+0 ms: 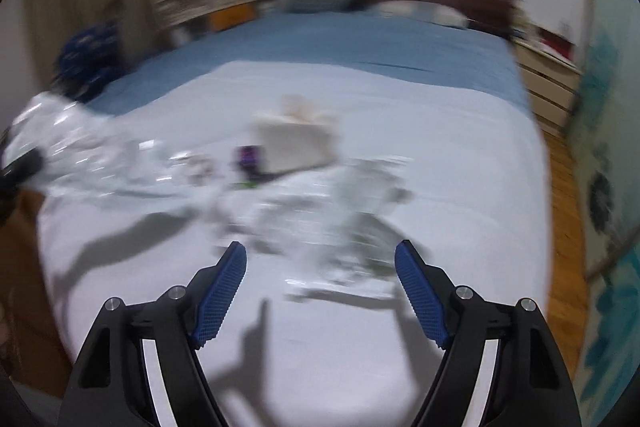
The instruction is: Collect trash
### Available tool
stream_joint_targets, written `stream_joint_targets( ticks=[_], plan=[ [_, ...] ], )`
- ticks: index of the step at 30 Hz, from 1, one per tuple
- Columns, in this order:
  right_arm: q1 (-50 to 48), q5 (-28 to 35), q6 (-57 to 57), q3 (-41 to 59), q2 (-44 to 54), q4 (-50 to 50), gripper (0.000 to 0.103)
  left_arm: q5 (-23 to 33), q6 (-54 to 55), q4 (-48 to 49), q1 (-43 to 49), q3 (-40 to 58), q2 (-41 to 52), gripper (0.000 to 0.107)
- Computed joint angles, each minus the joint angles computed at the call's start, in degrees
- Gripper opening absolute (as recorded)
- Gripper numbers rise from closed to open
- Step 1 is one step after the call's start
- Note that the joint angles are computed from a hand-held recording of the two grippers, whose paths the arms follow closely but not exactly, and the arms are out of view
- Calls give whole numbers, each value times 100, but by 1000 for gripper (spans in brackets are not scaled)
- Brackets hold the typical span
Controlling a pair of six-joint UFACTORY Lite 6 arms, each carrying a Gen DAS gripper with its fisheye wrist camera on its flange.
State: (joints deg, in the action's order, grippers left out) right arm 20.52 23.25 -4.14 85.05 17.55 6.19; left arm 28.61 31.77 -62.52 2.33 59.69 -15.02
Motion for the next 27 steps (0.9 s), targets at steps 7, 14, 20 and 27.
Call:
stream_joint_targets(
  ticks=[7, 14, 20, 27],
  plan=[
    [892, 1188, 498, 2651, 2116, -720, 27, 65, -48, -29, 129, -229, -171, 1],
    [625, 1503, 180, 2624, 1936, 407, 8, 230, -199, 110, 350, -362, -503, 1],
    [28, 1666, -1236, 828, -53, 2555, 7, 105, -541, 370, 255, -701, -1151, 1],
    [-1692, 3365, -2288, -495, -2380, 4266, 6, -180, -2317, 1817, -500, -1094, -2383, 1]
  ],
)
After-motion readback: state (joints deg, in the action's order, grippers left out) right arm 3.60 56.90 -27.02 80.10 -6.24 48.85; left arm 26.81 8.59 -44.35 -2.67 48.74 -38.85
